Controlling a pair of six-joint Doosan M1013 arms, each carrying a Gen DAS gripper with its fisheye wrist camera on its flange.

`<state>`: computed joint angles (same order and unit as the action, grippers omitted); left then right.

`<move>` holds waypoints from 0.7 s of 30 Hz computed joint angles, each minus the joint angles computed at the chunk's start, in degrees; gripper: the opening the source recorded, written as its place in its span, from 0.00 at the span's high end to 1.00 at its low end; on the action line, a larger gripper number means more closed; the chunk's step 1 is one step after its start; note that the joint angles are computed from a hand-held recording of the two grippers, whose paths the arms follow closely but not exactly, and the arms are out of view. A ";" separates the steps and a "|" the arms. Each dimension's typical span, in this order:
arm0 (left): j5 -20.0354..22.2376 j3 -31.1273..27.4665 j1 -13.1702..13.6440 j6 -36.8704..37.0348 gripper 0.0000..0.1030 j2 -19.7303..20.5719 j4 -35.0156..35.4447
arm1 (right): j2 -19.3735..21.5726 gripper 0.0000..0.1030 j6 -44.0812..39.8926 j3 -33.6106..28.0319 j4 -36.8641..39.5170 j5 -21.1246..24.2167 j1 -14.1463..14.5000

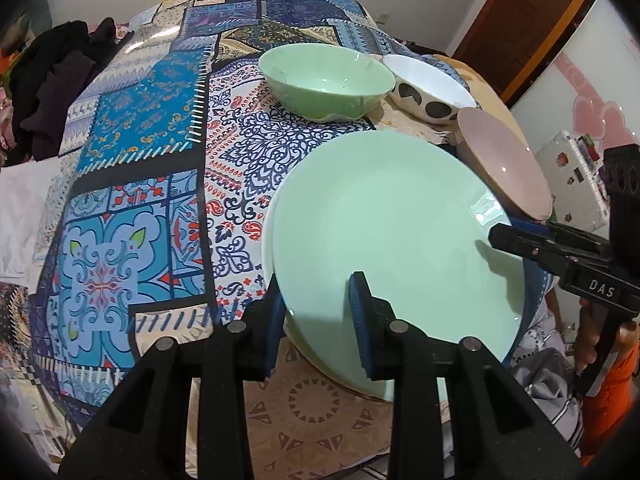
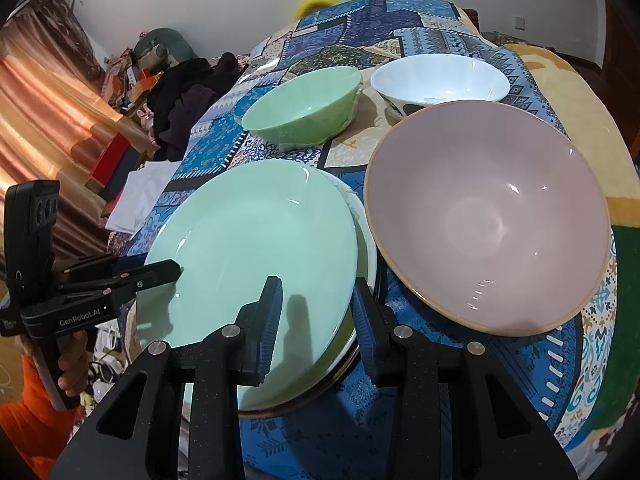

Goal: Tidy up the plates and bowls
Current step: 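Lower the pale green plate onto the white plate, open left gripper, then move the left gripper to the pink bowl and grasp its rim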

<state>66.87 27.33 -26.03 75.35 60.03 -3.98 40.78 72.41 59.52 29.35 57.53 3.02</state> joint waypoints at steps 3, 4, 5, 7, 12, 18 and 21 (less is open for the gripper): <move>-0.32 0.95 -0.57 -0.45 0.70 -0.49 4.05 | -0.11 0.69 -0.11 0.13 -0.49 -0.49 0.13; -0.07 1.10 -0.43 0.03 0.70 -0.50 3.21 | -0.16 0.69 -0.09 0.24 -0.66 -0.70 0.14; 0.32 1.13 -0.37 -0.06 0.70 -0.44 3.06 | -0.23 0.69 -0.21 0.35 -0.84 -0.98 0.18; 1.55 0.78 -0.34 -0.83 0.70 -0.07 3.69 | -0.31 0.69 -0.26 0.36 -1.56 -1.03 0.31; 0.43 1.88 -0.09 -1.30 0.70 -0.83 2.63 | -0.87 0.69 -0.07 0.99 -2.62 -1.75 0.18; -0.99 0.81 -0.35 -0.94 0.69 -1.25 2.72 | -2.40 0.69 -1.36 2.51 -0.89 -3.69 -0.41; -1.72 -1.40 -0.53 -0.62 0.61 -0.82 2.27 | -3.59 0.69 -2.53 3.38 -0.18 -6.17 -0.82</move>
<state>65.15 25.93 -26.57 74.73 59.21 -1.71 37.19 69.88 62.91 29.17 51.36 2.20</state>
